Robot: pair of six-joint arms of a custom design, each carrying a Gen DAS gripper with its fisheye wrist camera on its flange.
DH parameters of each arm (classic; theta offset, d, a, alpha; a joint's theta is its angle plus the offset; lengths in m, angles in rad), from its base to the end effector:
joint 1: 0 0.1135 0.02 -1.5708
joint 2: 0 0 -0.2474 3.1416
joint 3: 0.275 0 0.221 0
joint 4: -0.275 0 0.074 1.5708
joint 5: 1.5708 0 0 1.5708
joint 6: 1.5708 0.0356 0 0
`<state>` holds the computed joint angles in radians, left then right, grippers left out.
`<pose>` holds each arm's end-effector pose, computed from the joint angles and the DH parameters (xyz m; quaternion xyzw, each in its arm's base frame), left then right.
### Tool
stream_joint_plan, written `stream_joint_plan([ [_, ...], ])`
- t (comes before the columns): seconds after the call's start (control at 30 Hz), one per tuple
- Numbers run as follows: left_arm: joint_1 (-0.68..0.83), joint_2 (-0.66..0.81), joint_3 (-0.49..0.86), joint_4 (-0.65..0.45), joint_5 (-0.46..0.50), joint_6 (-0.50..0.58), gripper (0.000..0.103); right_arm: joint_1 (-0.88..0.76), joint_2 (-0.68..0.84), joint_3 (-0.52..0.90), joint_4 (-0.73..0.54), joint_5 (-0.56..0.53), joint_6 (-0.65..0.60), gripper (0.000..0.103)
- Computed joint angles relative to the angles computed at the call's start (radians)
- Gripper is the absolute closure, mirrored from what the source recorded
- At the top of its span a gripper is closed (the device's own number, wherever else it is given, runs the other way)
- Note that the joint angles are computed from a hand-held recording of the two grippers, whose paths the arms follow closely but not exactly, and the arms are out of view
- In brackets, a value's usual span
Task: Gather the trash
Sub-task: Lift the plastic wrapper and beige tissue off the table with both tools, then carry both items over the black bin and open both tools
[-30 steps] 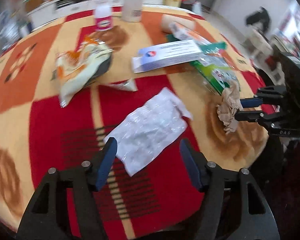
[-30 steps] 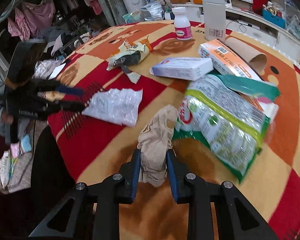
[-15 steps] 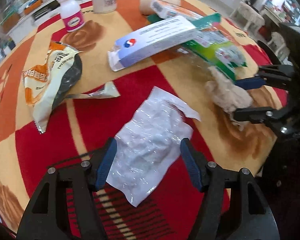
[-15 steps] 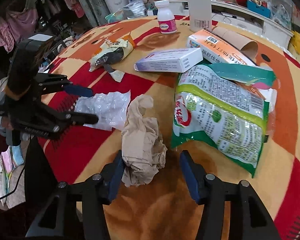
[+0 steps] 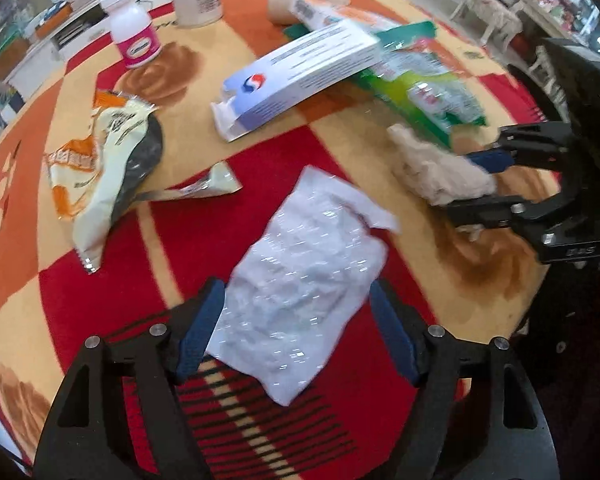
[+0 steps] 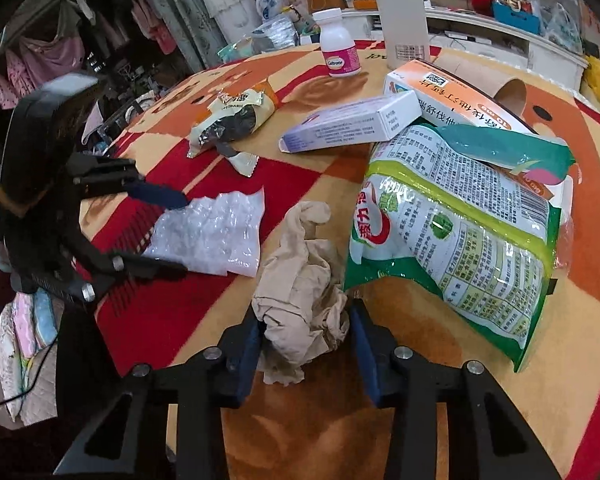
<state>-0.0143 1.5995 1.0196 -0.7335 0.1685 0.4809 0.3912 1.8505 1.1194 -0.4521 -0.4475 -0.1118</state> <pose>0.2656 -0.0098 0.1890 0.2527 0.9554 -0.0516 0.1437 0.2962 0.1389 0.1557 -0.2795 0.9161 0.2418 0.1556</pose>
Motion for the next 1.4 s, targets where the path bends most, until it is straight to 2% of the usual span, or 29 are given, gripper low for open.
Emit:
stream_joint_plan([
  [0.07,-0.001,0.004,0.000,0.000,-0.019,0.009,0.029,-0.002,0.001,0.001,-0.002,-0.004,0.002,0.062],
  [0.17,0.006,-0.008,-0.004,-0.010,0.008,0.033,0.029,-0.003,0.004,0.004,-0.004,-0.006,0.003,0.062],
  [0.23,-0.015,0.007,-0.026,0.016,-0.025,0.036,0.028,-0.001,0.009,0.007,-0.001,-0.005,0.008,0.062],
  [0.27,-0.023,-0.006,-0.058,0.052,-0.043,0.042,0.021,-0.001,0.008,0.007,-0.002,-0.004,0.009,0.062],
  [0.3,-0.039,-0.015,-0.083,0.084,-0.057,0.040,0.019,-0.002,0.009,0.009,-0.005,-0.002,0.008,0.062],
  [0.5,-0.025,0.020,-0.041,0.078,-0.007,-0.041,0.019,0.012,0.013,0.018,-0.010,0.015,0.013,0.062],
  [0.53,-0.032,0.010,-0.050,0.085,-0.018,-0.061,0.024,0.014,0.008,0.020,-0.017,0.019,0.014,0.064],
  [0.6,-0.051,-0.030,-0.080,0.092,-0.037,-0.095,0.040,0.011,-0.024,0.008,-0.028,0.008,0.001,0.071],
  [0.63,-0.062,-0.054,-0.093,0.095,-0.054,-0.115,0.047,0.011,-0.046,0.000,-0.032,0.009,-0.009,0.071],
  [0.8,-0.144,-0.137,-0.127,0.099,-0.096,-0.262,0.048,-0.015,-0.149,-0.048,-0.056,0.009,-0.053,0.071],
  [1.0,-0.266,-0.176,-0.112,0.107,-0.127,-0.487,0.048,-0.107,-0.237,-0.089,-0.096,0.012,-0.109,0.071],
  [1.13,-0.424,-0.146,-0.038,0.110,-0.177,-0.636,0.048,-0.208,-0.246,-0.098,-0.116,-0.002,-0.147,0.071],
  [1.33,-0.584,-0.030,0.113,0.118,-0.293,-0.734,0.048,-0.371,-0.264,-0.106,-0.133,-0.021,-0.206,0.071],
  [1.4,-0.620,0.016,0.157,0.123,-0.301,-0.752,0.048,-0.433,-0.257,-0.099,-0.140,-0.028,-0.223,0.071],
])
